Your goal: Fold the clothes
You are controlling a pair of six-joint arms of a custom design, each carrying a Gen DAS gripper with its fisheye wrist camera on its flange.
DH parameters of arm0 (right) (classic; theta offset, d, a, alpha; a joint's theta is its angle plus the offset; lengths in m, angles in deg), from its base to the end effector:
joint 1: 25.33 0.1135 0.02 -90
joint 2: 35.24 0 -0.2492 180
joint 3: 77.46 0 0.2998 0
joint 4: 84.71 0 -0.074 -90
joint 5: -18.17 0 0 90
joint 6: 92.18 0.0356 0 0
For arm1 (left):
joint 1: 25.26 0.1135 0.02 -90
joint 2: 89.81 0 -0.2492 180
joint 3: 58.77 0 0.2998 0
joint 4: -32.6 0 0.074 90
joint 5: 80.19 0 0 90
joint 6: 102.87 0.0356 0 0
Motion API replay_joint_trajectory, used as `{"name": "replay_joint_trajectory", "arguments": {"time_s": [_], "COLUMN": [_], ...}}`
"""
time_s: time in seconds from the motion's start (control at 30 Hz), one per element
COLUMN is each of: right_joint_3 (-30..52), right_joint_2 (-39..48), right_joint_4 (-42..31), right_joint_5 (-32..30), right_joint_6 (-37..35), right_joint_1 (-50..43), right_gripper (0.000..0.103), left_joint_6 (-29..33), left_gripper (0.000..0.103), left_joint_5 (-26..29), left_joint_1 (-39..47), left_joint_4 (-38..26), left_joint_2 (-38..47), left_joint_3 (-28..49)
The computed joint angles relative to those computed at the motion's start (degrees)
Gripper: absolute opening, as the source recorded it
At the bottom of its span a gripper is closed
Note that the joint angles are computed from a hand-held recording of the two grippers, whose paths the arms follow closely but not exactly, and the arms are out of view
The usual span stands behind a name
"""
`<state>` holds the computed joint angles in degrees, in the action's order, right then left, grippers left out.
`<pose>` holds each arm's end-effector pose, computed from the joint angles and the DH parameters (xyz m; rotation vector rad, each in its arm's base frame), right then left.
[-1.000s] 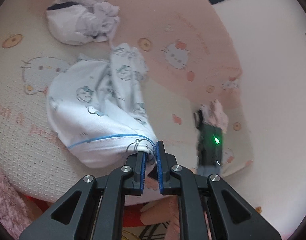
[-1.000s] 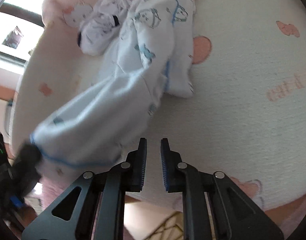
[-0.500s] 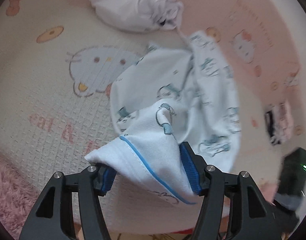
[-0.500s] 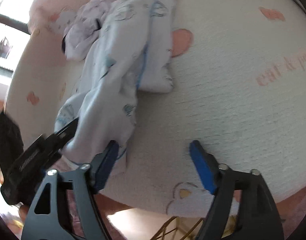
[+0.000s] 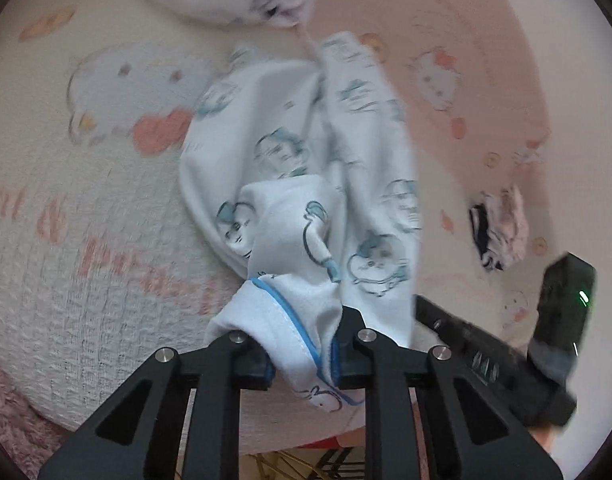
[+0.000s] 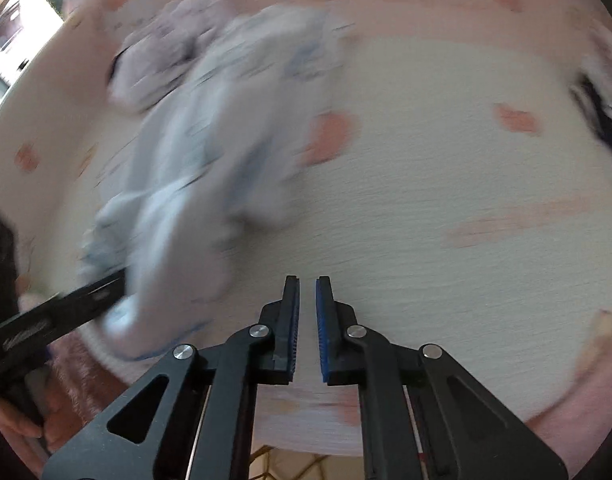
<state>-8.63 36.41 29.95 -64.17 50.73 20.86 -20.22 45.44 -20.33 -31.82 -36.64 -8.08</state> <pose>0.1984 0.2000 0.2338 0.1988 2.7728 0.2874 0.2115 -0.0026 0.2053 -0.1096 2.6331 -0.8562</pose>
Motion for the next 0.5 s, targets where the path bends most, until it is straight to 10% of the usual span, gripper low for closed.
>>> {"name": "replay_joint_trajectory", "arguments": {"time_s": [0.17,0.33,0.5], "right_joint_3": [-8.6,-12.8,-4.8], "right_joint_2": [-14.6,-22.6,-2.1], "right_joint_4": [-1.9,-1.7,15.8], "right_joint_5": [-8.6,-10.1,-10.5], "right_joint_6": [-4.8,0.4,4.2], "right_joint_1": [-10.4,-3.1,-2.2], "right_gripper": [0.014,0.042,0.073], "left_joint_6": [-1.0,-1.9,-4.6], "left_gripper": [0.021,0.055,0.063], "left_joint_5": [7.4,6.5,1.1], "left_joint_1": [7.1,12.1,11.3], "left_joint_4": [1.0,1.2,3.5], "left_joint_2": [-3.3,0.0,4.6], "left_joint_3": [0.8,2.2,1.4]}}
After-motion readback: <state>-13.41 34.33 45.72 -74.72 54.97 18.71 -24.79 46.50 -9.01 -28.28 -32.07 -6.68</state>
